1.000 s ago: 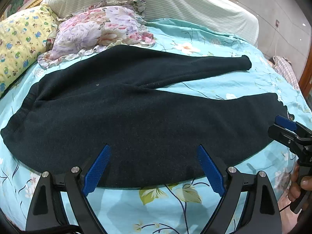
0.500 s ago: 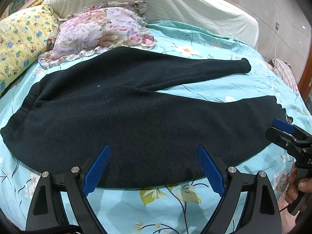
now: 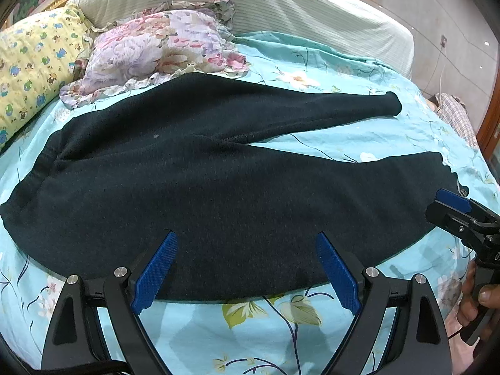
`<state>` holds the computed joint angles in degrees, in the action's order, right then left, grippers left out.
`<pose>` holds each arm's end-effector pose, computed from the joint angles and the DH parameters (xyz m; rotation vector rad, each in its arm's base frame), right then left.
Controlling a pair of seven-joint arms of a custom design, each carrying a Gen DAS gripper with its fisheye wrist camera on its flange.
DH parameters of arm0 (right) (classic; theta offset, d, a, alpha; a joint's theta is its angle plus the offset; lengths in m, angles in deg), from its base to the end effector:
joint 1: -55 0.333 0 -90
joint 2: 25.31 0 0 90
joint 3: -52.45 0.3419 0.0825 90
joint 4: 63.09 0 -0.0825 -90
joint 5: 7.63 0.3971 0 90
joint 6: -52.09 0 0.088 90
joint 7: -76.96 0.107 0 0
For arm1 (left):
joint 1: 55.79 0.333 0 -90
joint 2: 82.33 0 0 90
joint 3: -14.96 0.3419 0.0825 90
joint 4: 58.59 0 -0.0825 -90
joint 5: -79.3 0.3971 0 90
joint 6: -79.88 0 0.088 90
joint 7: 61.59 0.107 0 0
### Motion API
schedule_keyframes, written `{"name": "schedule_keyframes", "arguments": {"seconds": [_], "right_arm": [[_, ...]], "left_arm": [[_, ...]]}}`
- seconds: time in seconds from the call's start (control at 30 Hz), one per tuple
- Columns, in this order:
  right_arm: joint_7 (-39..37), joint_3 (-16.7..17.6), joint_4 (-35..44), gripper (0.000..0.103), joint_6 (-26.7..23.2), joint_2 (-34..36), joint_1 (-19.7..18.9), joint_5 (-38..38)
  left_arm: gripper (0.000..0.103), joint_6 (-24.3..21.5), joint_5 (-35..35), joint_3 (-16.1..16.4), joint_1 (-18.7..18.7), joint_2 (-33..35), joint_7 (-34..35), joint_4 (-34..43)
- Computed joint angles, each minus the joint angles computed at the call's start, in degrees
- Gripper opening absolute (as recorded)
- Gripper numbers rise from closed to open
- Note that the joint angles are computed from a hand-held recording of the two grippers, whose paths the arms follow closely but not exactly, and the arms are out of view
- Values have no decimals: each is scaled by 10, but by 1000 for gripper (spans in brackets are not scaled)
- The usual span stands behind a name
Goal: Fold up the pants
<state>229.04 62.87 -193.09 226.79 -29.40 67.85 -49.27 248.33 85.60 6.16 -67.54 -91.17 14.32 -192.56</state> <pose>0.4888 0.2684 0.4923 -1.6579 1.6184 -0.5037 0.5009 -0.1986 0.5035 -1.6186 2.0191 -0.8519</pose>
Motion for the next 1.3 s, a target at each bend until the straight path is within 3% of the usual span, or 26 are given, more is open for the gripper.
{"name": "schedule_keyframes", "arguments": {"seconds": [1.3], "right_arm": [[1,8,-4,103,11,-3,-7,12]], "left_arm": [[91,-3,-47,4,-11,9,46,6]]}}
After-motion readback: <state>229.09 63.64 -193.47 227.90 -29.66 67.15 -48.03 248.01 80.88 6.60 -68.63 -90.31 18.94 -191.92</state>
